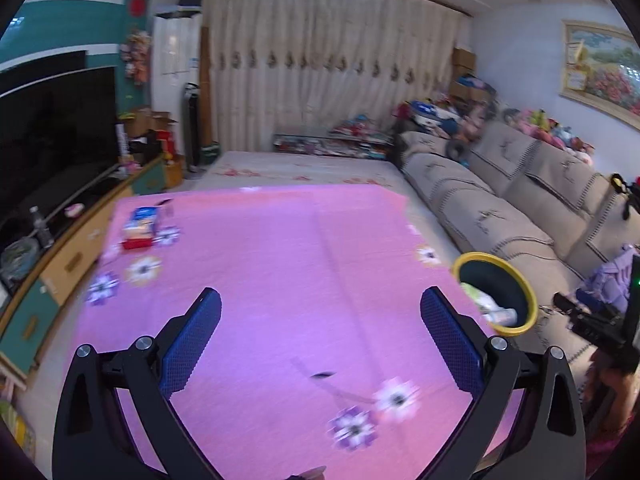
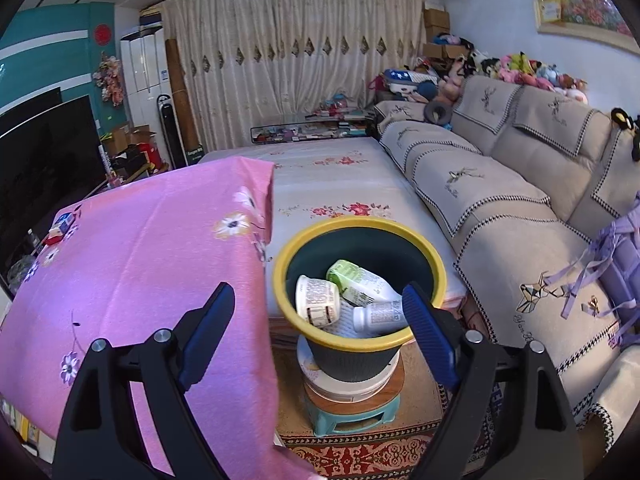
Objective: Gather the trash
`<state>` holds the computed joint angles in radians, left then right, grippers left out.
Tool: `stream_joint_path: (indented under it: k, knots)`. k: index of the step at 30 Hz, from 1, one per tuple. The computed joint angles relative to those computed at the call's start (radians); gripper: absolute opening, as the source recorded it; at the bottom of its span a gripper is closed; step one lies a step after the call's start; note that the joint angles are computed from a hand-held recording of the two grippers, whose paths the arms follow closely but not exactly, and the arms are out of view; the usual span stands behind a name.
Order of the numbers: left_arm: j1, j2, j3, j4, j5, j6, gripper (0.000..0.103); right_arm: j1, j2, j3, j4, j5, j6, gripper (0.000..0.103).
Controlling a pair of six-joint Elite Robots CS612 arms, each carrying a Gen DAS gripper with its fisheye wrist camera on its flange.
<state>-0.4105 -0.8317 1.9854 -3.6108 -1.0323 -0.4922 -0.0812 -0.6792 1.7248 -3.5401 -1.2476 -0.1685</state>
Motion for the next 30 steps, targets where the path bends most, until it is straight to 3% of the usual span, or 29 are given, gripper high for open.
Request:
stream_joint_path:
  k: [6, 17, 30]
  knots:
    - [-0.023, -0.025, 0.119, -0.07, 0.09, -0.066, 0.098, 0.009, -0.03, 0.054, -0.053, 0.016, -0.025, 0.083]
    - [-0.062, -0.039, 0.14, -0.071, 0.168, -0.072, 0.098, 0.018, -0.044, 0.071, -0.067, 0.051, -0.021, 0.084]
    - [-0.055, -0.036, 0.126, -0.047, 0.156, -0.096, 0.098, 0.025, -0.043, 0.066, -0.061, 0.053, -0.029, 0.084]
